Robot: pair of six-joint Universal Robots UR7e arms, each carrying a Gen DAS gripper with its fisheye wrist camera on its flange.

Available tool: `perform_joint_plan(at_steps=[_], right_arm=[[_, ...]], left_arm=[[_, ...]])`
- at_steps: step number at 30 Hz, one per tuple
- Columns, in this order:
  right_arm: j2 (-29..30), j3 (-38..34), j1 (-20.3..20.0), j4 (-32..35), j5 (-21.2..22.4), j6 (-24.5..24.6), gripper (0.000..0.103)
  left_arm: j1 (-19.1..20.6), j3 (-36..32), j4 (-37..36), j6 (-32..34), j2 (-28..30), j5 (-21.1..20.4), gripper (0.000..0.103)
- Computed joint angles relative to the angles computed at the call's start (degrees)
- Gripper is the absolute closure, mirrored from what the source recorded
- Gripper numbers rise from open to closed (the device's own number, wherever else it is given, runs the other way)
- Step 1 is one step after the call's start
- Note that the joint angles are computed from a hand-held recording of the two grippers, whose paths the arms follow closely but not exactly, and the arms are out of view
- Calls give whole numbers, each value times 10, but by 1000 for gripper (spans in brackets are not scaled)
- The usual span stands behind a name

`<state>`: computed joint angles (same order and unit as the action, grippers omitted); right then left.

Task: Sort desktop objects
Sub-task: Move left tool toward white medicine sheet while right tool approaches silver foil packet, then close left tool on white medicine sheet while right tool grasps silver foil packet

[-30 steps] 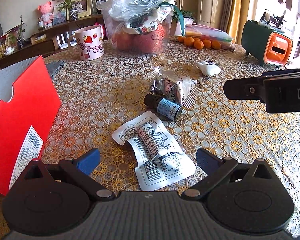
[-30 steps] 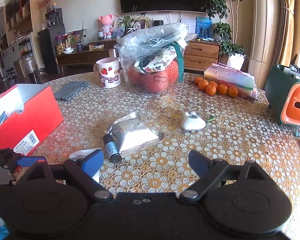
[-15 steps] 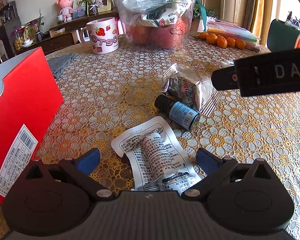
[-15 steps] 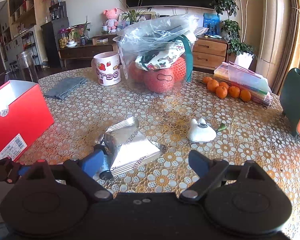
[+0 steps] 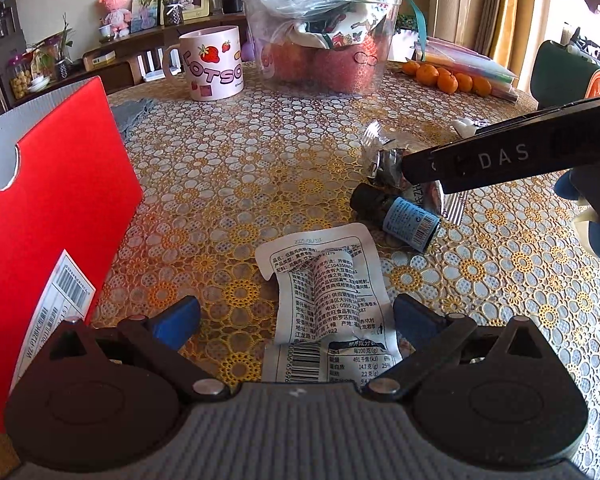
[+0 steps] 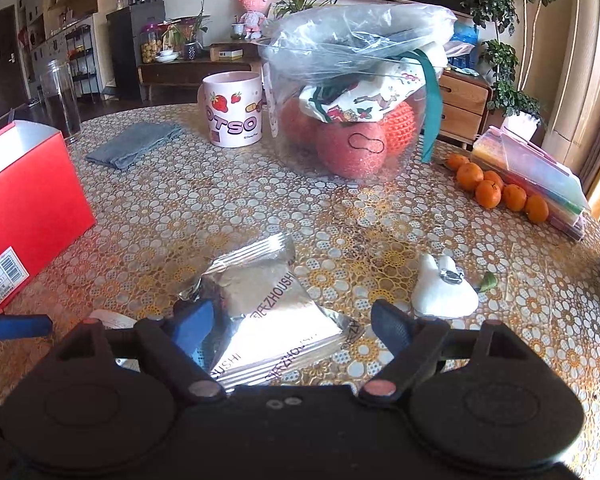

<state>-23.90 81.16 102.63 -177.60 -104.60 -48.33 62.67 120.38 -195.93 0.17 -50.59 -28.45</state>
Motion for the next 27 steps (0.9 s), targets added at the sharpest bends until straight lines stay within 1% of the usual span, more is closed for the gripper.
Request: perform_joint_plan(at_steps=[2, 6, 7, 9, 13, 16, 18, 20, 21, 25, 27], right_arm=[[8, -12, 1, 6, -4, -5, 18], [23, -38, 1, 29, -7, 2, 19], [26, -42, 0, 35, -6, 6, 19], [29, -49, -1, 48, -4, 12, 24], [36, -57, -3, 61, -1, 26, 26], [36, -58, -5, 63, 4, 38, 30], [35, -58, -4, 67, 5, 46, 35], [34, -56, -3, 64, 5, 48, 40], [34, -54, -2, 60, 2, 49, 42], [31, -47, 1, 49, -4, 55, 47], [27, -42, 2, 42, -10, 60, 49]], left_arm=[[3, 0, -16, 26, 1, -3, 0], [8, 0, -23, 44, -2, -18, 0], [9, 0, -26, 46, -3, -21, 0], [11, 0, -26, 46, -4, -27, 0], [13, 3, -30, 48, -7, -38, 3], [14, 3, -31, 53, -9, -48, 8], [14, 2, -32, 59, -10, -53, 13], [13, 0, -34, 68, -8, -57, 22], [12, -1, -34, 70, -7, -58, 24], [10, -4, -34, 70, -5, -62, 39], [9, -3, -37, 69, -5, -64, 40]])
